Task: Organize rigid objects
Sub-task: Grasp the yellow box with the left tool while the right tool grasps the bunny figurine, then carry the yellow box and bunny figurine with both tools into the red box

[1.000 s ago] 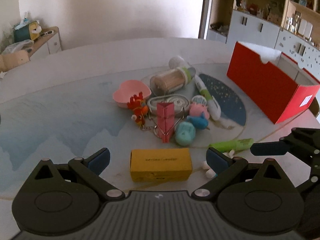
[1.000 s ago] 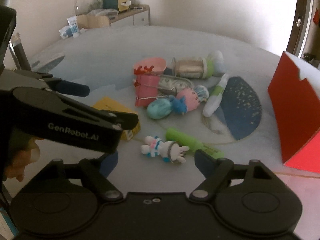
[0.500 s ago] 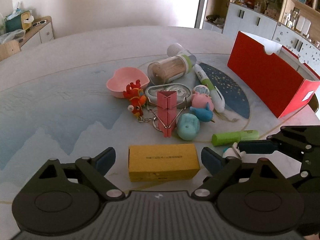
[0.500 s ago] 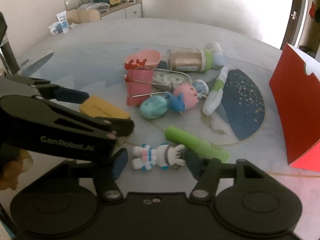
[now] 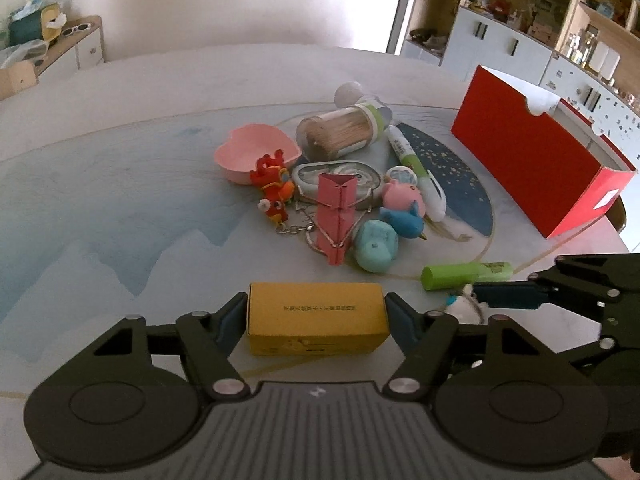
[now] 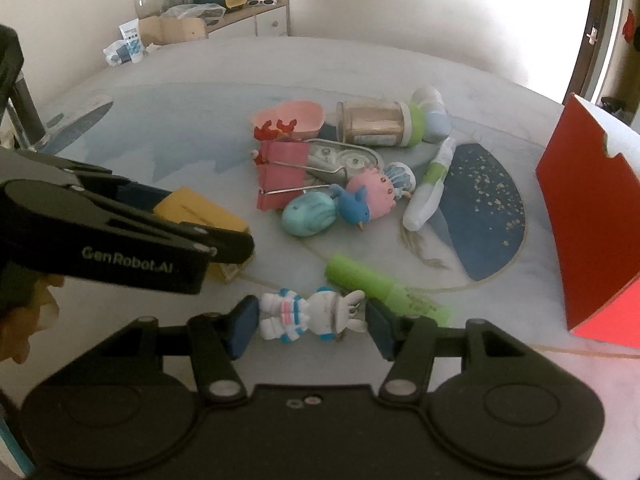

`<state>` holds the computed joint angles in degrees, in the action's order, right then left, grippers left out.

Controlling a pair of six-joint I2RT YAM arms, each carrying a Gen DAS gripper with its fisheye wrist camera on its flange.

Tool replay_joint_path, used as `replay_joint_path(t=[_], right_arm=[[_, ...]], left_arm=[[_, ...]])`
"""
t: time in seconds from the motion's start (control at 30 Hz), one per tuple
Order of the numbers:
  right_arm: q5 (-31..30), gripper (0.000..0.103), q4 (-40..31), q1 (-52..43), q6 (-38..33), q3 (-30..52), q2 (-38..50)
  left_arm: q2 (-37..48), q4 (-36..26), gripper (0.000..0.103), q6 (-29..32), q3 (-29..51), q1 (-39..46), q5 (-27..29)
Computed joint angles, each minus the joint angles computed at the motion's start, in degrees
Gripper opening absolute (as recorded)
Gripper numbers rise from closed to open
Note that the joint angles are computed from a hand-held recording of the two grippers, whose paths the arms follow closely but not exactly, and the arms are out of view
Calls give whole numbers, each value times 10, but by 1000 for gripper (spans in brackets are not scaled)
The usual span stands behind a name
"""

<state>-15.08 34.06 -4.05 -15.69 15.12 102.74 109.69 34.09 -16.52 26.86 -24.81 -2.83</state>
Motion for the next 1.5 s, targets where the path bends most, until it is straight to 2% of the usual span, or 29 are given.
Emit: replay_joint_path(t=[0.2, 0.43, 0.6, 0.77, 0.9, 1.07, 1.3, 1.5], right_arm=[[-25, 58, -90, -30, -8, -13, -108], [-64, 58, -226, -80, -17, -3, -258], [-89, 58, -311, -132, -26, 28, -319], [-111, 58, -375, -189, -46, 69, -341], [-140, 58, -406, -245, -71, 108, -328], [-175, 58, -418, -315, -112, 163, -272], [-204, 58, -430, -397, -182, 259, -153], [-220, 58, -453, -443, -233, 360, -45]], left_arm=[[-45, -22, 73, 1, -15, 7, 1], [-124, -88, 72, 22, -13, -5, 2], [-176, -141, 72, 36, 6, -23, -4], [-203, -208, 72, 38, 55, -39, -5], [-203, -240, 72, 32, 100, -58, -6], [-170, -268, 72, 22, 172, -87, -16], [-76, -312, 72, -1, 307, -132, -44], [36, -389, 72, -28, 473, -165, -78]])
